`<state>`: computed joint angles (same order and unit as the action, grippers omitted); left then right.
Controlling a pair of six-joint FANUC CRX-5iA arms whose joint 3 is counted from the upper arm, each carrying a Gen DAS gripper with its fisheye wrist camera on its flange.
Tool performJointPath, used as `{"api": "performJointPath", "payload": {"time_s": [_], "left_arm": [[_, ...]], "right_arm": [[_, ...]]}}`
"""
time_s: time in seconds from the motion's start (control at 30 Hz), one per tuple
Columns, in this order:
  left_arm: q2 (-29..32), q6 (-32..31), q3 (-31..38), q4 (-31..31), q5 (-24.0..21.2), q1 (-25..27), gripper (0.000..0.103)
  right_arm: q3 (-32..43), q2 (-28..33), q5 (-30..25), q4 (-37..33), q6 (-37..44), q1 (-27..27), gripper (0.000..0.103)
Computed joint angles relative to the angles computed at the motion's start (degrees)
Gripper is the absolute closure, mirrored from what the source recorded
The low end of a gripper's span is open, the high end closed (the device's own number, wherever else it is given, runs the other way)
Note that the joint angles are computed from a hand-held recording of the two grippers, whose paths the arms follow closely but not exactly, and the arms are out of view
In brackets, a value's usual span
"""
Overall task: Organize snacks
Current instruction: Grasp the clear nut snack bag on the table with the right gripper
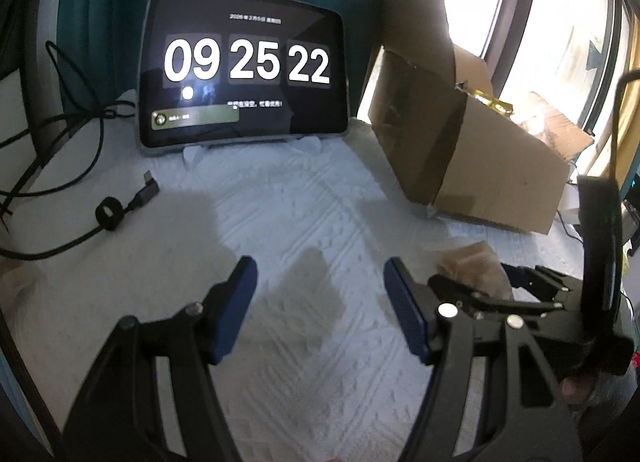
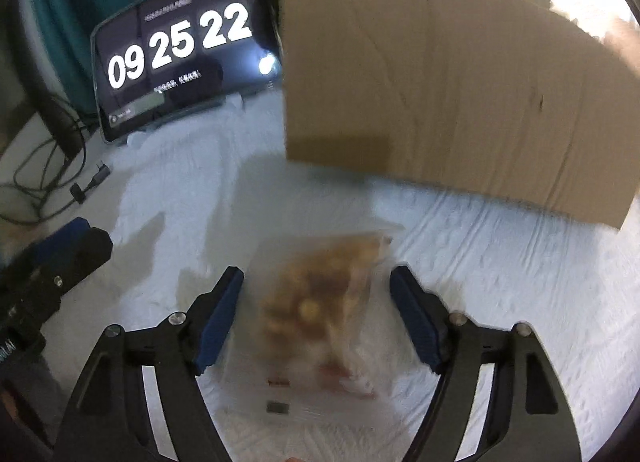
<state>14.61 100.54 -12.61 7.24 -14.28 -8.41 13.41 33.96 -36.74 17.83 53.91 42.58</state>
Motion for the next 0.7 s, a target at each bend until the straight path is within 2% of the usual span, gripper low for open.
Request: {"api": "performJointPath", "payload": {"time_s": [0.1, 0.13, 0.17, 0.27, 0.33, 0.47, 0.6, 0.7], "left_arm": [[0.5, 1.0, 0.9, -0.7, -1.4, 0.1, 0.036], [0.7, 1.6, 1.3, -0.9, -2.2, 0.2, 0.036], [0.8, 2.3, 1.6, -1.3, -2.7, 0.3, 0.036], [1.4, 3.0, 2.3, -1.4, -4.1, 0.4, 0.036], [1.6, 4.3, 3.0, -2.6, -5.0, 0.3, 0.036], [1.6, 11.2, 6.1, -10.9, -8.0, -1.2, 0.036], [0.9, 11.8, 6.7, -11.1, -8.9, -2.5, 0.036], [0.2, 14.4, 8.4, -13.8, -9.7, -4.2, 0.036]], "right_arm": [[-0.2, -0.3, -0.3, 0.7, -0.1, 0.3, 0.026], [-0.4, -0.5, -0.1, 0.4, -0.2, 0.2, 0.03], [-0.8, -1.0, 0.4, -0.3, 0.0, -0.1, 0.04], [-1.8, -2.3, 1.3, -2.4, 1.0, -0.9, 0.052], [-1.9, -3.0, 1.5, -5.0, 2.9, -1.5, 0.054], [-2.7, -4.7, 1.5, -7.9, 5.8, -2.4, 0.054], [-4.4, -7.0, 3.0, -9.4, 8.5, -3.3, 0.054], [-5.9, -9.0, 4.0, -10.6, 10.5, -4.1, 0.055]]}}
